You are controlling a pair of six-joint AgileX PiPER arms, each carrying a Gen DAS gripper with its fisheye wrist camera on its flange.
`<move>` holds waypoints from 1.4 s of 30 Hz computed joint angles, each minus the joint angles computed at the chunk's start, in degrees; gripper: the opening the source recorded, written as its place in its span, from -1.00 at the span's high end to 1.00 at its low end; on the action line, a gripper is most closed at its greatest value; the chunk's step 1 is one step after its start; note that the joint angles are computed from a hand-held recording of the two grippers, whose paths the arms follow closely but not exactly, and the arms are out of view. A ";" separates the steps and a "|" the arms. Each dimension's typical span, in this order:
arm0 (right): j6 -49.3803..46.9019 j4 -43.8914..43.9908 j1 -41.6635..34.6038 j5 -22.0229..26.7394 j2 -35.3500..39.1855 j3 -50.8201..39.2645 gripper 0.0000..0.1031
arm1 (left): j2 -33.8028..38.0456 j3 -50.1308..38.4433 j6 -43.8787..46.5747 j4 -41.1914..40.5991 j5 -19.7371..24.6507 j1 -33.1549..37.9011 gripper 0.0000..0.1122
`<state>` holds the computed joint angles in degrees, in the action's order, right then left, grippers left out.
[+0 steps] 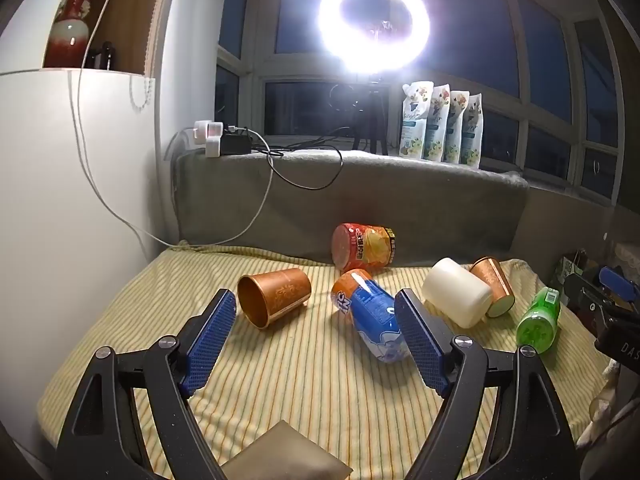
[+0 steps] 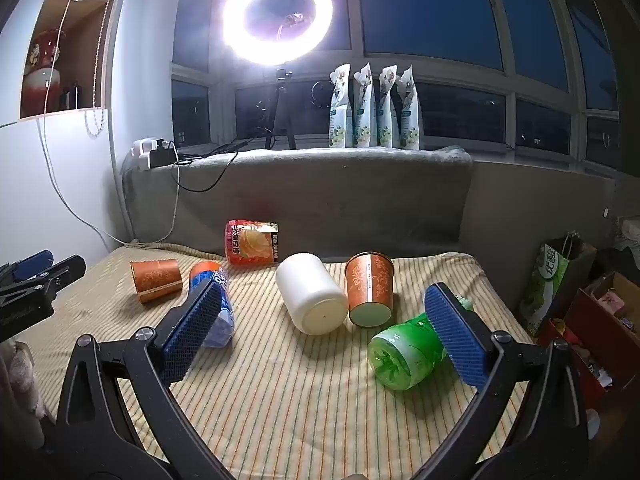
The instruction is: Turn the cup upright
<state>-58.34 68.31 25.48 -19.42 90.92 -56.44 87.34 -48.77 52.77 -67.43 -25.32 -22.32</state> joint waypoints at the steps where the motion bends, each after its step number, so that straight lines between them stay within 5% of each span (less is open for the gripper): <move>1: -1.34 1.13 0.01 0.13 0.02 -0.16 -1.00 | -0.07 0.06 -0.01 0.03 0.03 -0.01 -0.45; 42: -2.51 1.32 -0.67 0.17 1.30 -1.37 -1.00 | 0.18 -0.17 1.98 -1.84 1.45 1.22 -0.45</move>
<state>-60.84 69.64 24.81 -19.26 92.22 -57.82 87.52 -48.94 54.75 -69.27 -23.87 -21.10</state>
